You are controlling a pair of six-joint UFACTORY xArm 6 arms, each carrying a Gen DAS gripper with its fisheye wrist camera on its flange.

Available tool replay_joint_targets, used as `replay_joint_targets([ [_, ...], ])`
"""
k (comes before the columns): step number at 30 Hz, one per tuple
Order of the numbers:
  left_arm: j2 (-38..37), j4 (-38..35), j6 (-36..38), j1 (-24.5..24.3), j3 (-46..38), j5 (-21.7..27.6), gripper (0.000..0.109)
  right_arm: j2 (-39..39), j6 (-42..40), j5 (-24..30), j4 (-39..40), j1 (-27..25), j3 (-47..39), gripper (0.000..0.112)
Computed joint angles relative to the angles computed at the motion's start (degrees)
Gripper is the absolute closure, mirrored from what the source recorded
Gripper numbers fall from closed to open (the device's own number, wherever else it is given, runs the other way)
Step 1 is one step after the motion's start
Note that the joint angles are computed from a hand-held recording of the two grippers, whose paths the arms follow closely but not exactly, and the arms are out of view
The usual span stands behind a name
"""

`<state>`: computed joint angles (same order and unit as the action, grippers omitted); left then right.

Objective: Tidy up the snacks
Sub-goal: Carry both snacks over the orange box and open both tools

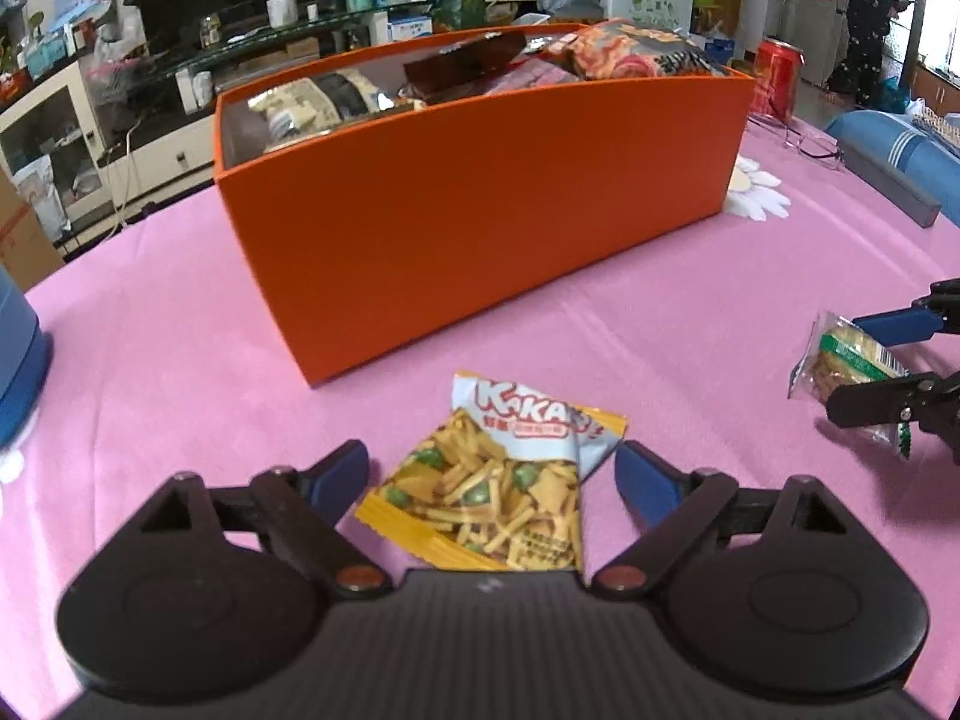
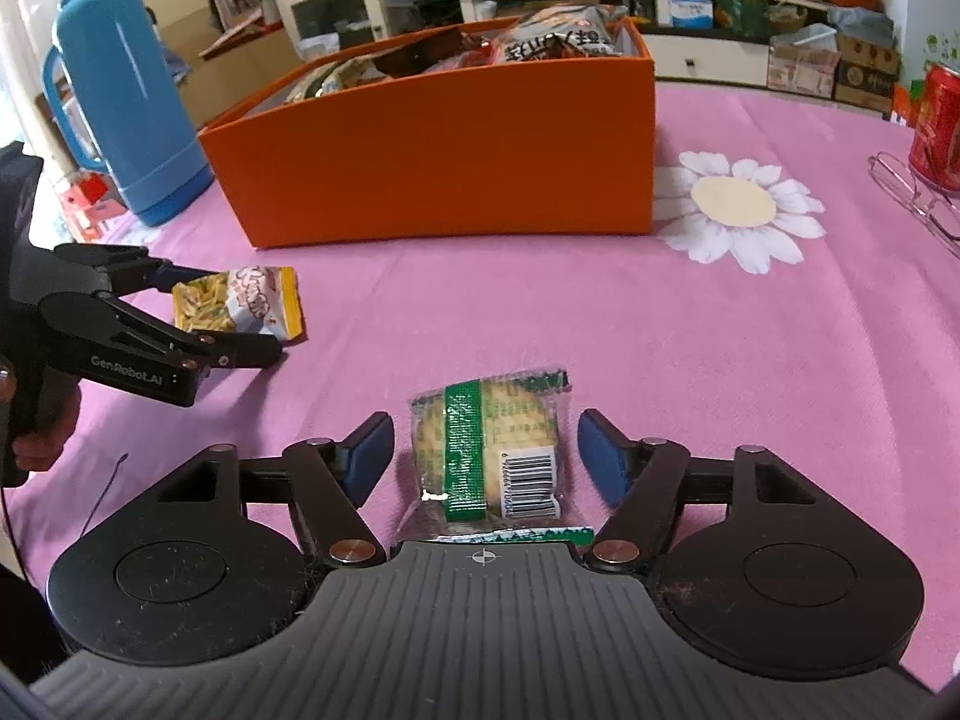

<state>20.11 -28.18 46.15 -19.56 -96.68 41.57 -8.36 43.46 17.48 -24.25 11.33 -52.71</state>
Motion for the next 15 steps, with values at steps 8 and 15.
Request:
replay_joint_targets([
  [8,-3.5,-1.7,-2.0,-0.4,3.4,1.6,0.059,-0.3,3.2,2.4,-6.9,0.6,-0.5,0.08],
  [15,-10.7,-7.2,-7.0,0.3,8.5,3.9,0.067,-5.8,8.4,-6.0,-5.7,-2.1,4.5,0.08],
])
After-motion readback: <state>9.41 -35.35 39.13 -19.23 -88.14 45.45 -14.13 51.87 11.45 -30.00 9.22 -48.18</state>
